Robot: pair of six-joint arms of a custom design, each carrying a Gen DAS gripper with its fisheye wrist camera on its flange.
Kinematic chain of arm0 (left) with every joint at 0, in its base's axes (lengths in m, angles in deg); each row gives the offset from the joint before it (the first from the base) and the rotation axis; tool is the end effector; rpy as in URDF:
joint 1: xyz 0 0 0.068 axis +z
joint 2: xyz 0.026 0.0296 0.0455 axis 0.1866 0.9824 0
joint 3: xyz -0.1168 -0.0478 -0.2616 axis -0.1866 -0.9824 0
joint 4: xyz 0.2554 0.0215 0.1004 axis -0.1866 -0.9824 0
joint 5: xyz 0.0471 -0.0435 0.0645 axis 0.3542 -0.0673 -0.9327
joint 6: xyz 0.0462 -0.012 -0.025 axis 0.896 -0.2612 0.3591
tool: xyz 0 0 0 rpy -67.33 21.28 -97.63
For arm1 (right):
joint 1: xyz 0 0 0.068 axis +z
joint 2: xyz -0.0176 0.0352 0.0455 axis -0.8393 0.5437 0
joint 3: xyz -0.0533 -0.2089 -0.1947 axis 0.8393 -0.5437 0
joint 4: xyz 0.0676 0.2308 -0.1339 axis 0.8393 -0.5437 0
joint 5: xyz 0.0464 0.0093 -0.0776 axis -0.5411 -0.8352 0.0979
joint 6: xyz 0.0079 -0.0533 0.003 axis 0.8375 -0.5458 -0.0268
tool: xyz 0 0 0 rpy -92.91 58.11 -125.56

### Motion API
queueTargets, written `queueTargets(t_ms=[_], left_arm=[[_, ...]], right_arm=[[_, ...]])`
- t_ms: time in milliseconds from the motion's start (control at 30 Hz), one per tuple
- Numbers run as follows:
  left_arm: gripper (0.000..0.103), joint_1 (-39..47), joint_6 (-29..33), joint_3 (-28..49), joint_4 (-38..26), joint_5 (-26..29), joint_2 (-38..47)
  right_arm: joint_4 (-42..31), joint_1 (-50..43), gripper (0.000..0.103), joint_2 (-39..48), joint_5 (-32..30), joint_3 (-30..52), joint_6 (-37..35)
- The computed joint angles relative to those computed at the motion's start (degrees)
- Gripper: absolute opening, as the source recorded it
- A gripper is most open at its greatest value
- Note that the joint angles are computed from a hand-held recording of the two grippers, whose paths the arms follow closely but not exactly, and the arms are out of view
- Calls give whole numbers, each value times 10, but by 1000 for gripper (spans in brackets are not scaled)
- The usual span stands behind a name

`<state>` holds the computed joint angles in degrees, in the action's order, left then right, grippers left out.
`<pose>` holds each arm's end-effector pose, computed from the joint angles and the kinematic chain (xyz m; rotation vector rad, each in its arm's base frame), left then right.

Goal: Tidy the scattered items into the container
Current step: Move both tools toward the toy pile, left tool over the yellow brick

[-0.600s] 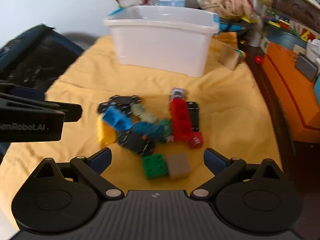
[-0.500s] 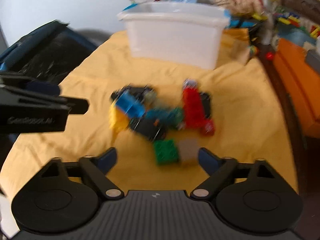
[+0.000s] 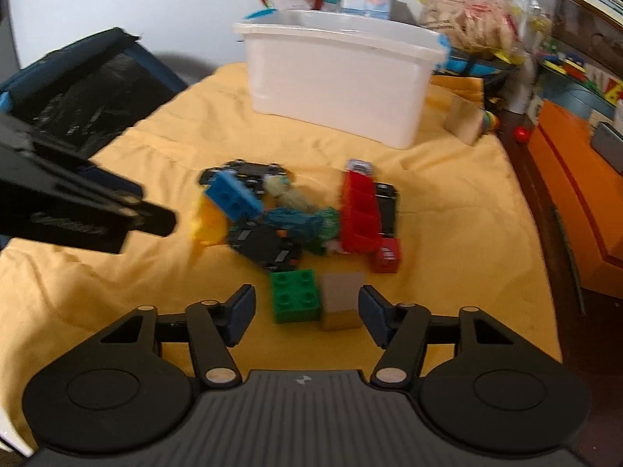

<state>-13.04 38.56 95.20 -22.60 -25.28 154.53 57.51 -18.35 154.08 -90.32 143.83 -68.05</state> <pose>0.2500 -0.0968 0.1404 -0.2658 2.5202 0.0991 0.3070 0.2475 0.1232 -0.9078 2.2633 0.3124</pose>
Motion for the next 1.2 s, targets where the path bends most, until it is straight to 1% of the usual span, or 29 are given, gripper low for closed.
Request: queueTargets(t_ms=[67, 167, 200, 233, 267, 300, 333, 367, 433, 533, 567, 600, 667, 700, 767, 833, 867, 900, 933, 967, 1033, 1067, 1133, 1167, 1200], left_arm=[[42, 16, 2, 3, 11, 20, 8], [43, 21, 19, 23, 30, 14, 47], [43, 21, 20, 32, 30, 11, 64], [43, 29, 22, 45, 30, 18, 86], [40, 39, 24, 56, 28, 32, 102], [27, 47, 25, 63, 27, 42, 114], [25, 56, 26, 66, 29, 52, 122], [25, 62, 28, 63, 35, 58, 121], [22, 73, 43, 48, 43, 69, 108], [11, 78, 78, 29, 29, 71, 85], [4, 78, 90, 25, 18, 66, 77], [4, 76, 104, 20, 5, 56, 67], [4, 71, 129, 8, -9, 33, 46], [4, 81, 141, 18, -18, 31, 44], [7, 94, 143, 12, -8, 48, 31], [14, 98, 147, 6, 16, 71, 21], [24, 92, 146, 9, 20, 73, 24], [39, 85, 142, 16, 19, 68, 33], [44, 78, 139, 26, 17, 60, 47], [45, 71, 132, 35, 24, 47, 65], [45, 72, 116, 52, 26, 35, 92], [45, 79, 108, 59, 30, 42, 105], [44, 105, 91, 69, 44, 88, 130], [29, 116, 78, 69, 56, 119, 144], [25, 126, 67, 72, 58, 144, 156]], right_arm=[[-13, -6, 62, 14, 3, 15, 2], [-18, -18, 61, 31, -16, 24, -2], [-13, -22, 58, 33, -27, 23, -2], [-18, -24, 56, 37, -28, 27, -2], [-20, -25, 57, 38, -30, 28, -3], [-20, -27, 56, 36, -32, 26, -5], [-22, -27, 56, 34, -27, 25, -8], [-24, -27, 55, 31, -23, 23, -13], [-25, -31, 55, 25, -26, 17, -17], [-23, -37, 55, 20, -31, 12, -15], [-21, -38, 55, 18, -30, 9, -16], [-19, -39, 55, 17, -29, 7, -17], [-16, -39, 55, 15, -28, 4, -16], [-14, -39, 55, 15, -30, 3, -14], [-13, -40, 56, 17, -34, 4, -8], [-14, -40, 56, 18, -41, 5, -3], [-14, -39, 56, 19, -41, 5, -2], [-13, -38, 56, 19, -39, 5, -3], [-13, -37, 56, 20, -36, 5, -4], [-14, -35, 56, 20, -33, 6, -5], [-11, -34, 56, 16, -31, 2, -5], [-9, -33, 56, 14, -29, 0, -5], [-7, -31, 56, 11, -24, -2, -4], [-6, -30, 56, 10, -21, -3, -2], [-5, -29, 56, 9, -19, -5, 0]])
